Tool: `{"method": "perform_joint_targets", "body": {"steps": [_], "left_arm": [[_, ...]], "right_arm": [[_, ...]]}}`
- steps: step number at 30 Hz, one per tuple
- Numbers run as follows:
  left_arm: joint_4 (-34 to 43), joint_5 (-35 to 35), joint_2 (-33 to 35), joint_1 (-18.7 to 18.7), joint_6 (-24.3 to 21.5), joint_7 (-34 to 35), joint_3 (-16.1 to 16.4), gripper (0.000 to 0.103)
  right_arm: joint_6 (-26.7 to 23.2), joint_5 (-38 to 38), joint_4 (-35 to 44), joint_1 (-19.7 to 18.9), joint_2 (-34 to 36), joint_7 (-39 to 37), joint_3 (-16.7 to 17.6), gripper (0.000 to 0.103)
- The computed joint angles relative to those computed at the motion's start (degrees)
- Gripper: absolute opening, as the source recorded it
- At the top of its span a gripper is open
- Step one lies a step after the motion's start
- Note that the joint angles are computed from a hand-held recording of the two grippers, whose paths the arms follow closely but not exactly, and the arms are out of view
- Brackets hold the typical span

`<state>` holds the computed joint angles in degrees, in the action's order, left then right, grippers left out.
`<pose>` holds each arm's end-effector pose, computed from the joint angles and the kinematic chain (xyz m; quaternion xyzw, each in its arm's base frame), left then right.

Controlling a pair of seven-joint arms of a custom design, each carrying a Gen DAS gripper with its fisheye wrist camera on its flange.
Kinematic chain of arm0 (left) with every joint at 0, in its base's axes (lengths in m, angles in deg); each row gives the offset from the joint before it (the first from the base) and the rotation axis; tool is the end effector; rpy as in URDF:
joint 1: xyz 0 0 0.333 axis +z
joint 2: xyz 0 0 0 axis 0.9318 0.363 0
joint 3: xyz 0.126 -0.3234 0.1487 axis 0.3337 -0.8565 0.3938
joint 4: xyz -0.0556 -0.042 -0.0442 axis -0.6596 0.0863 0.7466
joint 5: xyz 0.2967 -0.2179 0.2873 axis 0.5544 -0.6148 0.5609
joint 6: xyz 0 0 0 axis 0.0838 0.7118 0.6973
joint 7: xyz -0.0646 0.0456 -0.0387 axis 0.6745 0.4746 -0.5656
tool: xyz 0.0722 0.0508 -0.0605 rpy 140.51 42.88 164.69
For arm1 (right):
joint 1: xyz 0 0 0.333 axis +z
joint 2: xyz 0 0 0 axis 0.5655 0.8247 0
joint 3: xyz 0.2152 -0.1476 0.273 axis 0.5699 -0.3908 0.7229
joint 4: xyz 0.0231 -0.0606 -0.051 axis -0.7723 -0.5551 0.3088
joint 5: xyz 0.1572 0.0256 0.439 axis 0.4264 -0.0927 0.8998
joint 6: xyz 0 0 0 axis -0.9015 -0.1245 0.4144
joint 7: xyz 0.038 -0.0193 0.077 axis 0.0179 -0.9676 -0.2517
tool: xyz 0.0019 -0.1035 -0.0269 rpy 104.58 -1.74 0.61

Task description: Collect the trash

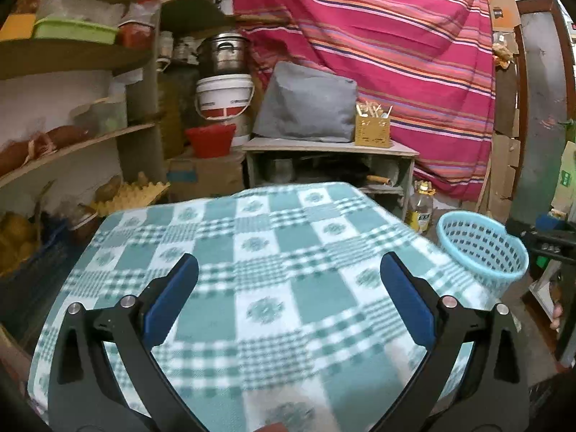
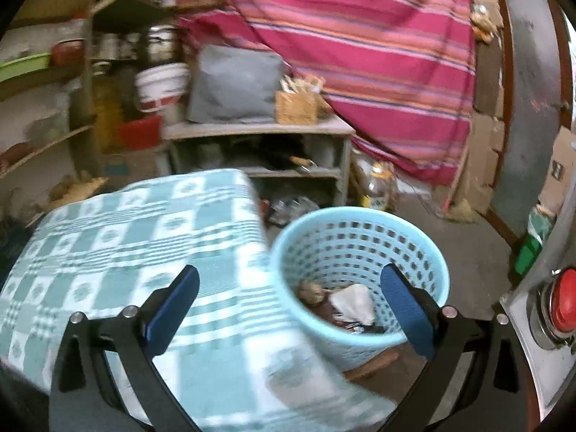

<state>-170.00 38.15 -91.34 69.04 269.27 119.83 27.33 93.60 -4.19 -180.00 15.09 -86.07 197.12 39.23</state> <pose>0.4373 -0.2014 0.5408 -0.5044 0.6649 -0.4349 0.3381 0.3967 0.0046 0.5397 -0.4977 0.7049 -0.3995 0.3095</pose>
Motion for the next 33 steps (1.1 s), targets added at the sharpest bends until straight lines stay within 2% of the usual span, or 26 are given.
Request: {"method": "perform_joint_targets", "body": {"steps": [3, 6, 10, 12, 17, 20, 24, 28, 33], "left_arm": [[-3.33, -1.08, -1.82, 0.69, 2.05, -0.51, 0.16, 0.098], [-6.44, -3.41, -3.16, 2.77, 4.84, -0.45, -1.11, 0.098], [-9.01, -8.75, -3.81, 6.78, 7.34, 0.3, -4.61, 0.098], [-9.76, -11.11, -3.77, 7.7, 7.83, 1.17, -5.39, 0.098], [-10.83, -15.9, -2.2, 9.33, 9.91, 4.95, -7.15, 0.098], [-10.75, -19.56, -1.4, 10.42, 10.67, 7.93, -8.82, 0.098], [-9.98, -22.83, 0.16, 9.55, 12.08, 11.07, -8.49, 0.098], [-9.25, -23.41, 1.64, 5.53, 12.3, 12.57, -4.79, 0.098], [-8.51, -26.57, 3.05, 2.4, 13.54, 16.75, -3.41, 0.098]], "right_arm": [[1.82, 0.07, -2.21, 1.55, -2.72, 1.11, 2.79, 0.098], [5.3, 0.51, -3.56, -0.02, -3.7, 3.22, 8.05, 0.098], [12.18, 2.48, -4.28, -6.32, -4.5, 5.48, 19.62, 0.098], [13.96, 3.57, -3.59, -8.95, -3.61, 4.57, 24.72, 0.098], [19.04, 8.93, -3.3, -12.72, -2.32, 3.85, 32.41, 0.098], [19.69, 12.33, -2.97, -13.39, -1.3, 3.51, 34.29, 0.098], [18.83, 16.0, -2.97, -15.06, -2.56, 2.76, 37.36, 0.098], [18.64, 17.0, -3.1, -14.47, -1.27, 2.01, 36.86, 0.098], [18.26, 17.83, -3.11, -13.19, 0.39, 1.2, 35.52, 0.098]]}}
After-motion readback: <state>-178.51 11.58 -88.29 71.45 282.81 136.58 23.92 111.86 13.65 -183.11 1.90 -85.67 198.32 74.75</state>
